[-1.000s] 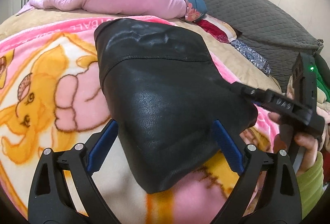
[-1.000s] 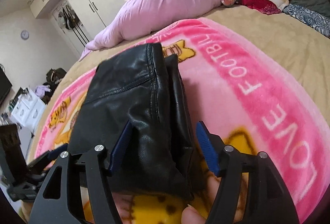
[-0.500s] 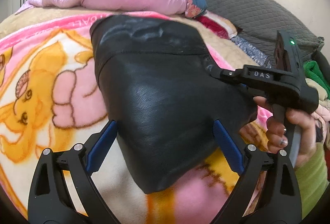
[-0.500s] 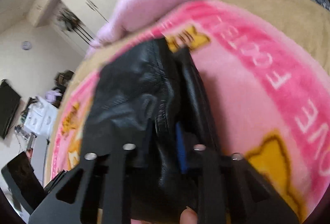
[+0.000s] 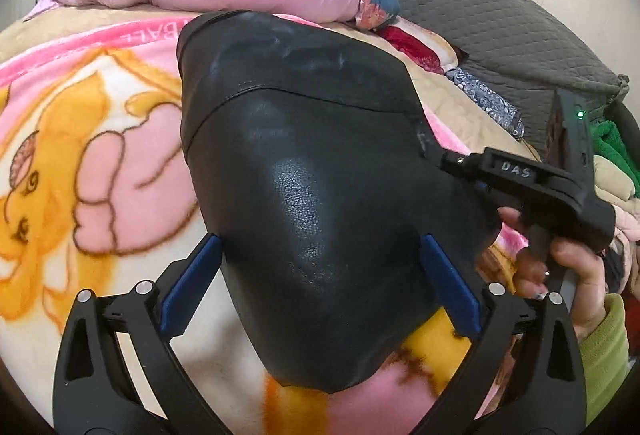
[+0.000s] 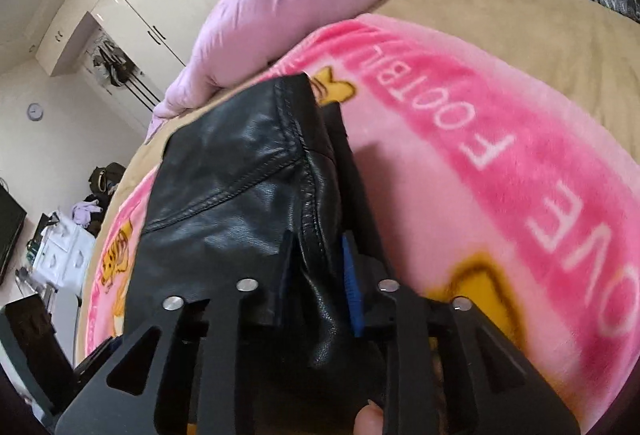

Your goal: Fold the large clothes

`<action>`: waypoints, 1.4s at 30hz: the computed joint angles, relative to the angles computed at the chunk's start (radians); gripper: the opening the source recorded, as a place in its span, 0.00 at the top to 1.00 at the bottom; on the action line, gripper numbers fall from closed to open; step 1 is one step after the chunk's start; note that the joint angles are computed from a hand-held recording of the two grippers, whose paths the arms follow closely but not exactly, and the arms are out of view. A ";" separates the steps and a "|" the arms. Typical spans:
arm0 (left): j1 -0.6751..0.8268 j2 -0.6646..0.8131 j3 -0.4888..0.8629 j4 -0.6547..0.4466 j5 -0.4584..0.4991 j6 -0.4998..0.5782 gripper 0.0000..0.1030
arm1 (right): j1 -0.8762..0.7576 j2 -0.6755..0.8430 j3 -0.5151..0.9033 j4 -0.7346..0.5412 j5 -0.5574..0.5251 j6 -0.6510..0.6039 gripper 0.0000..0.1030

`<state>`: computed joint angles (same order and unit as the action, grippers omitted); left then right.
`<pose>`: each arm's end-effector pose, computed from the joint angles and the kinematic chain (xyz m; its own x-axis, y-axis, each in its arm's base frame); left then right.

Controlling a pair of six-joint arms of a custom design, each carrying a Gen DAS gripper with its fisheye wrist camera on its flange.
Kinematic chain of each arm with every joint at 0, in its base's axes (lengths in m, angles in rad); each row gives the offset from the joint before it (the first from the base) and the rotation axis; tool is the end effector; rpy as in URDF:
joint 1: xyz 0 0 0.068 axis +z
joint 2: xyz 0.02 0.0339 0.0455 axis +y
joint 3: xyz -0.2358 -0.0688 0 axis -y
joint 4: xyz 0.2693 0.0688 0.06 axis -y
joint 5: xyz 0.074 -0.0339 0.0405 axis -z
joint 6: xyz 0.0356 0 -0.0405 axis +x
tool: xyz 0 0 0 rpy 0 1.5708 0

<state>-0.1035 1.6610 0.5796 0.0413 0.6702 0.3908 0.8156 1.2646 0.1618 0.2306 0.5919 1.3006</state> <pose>0.2686 -0.0501 0.0510 -0.6432 0.3670 -0.6720 0.6908 0.6568 -0.3025 0.1451 0.1251 0.0458 -0.4854 0.6512 -0.5834 0.4102 0.7589 0.5058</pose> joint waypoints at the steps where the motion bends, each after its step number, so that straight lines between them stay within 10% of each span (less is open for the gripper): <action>1: -0.001 -0.003 -0.003 0.001 -0.001 -0.001 0.10 | 0.020 0.023 0.026 -0.045 0.024 0.025 0.65; 10: 0.007 -0.094 -0.053 -0.032 -0.013 0.037 0.10 | 0.273 -0.013 0.177 -0.522 0.310 0.337 0.31; 24: 0.056 -0.258 -0.100 -0.127 -0.010 0.062 0.09 | 0.526 0.087 0.371 -1.007 0.483 0.791 0.10; 31: 0.084 -0.307 -0.107 -0.158 -0.012 0.085 0.09 | 0.259 -0.145 0.329 -0.820 0.388 0.242 0.08; 34: 0.098 -0.334 -0.119 -0.174 0.004 0.096 0.09 | 0.007 -0.171 0.316 -0.548 0.179 -0.132 0.08; 42: 0.142 -0.391 -0.120 -0.232 0.041 0.149 0.09 | -0.295 0.286 0.636 -0.552 -0.066 -0.341 0.10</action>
<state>0.0390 1.2700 0.4600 -0.1910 0.7115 0.5401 0.5202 1.5507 0.7980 -0.3213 0.5257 0.9601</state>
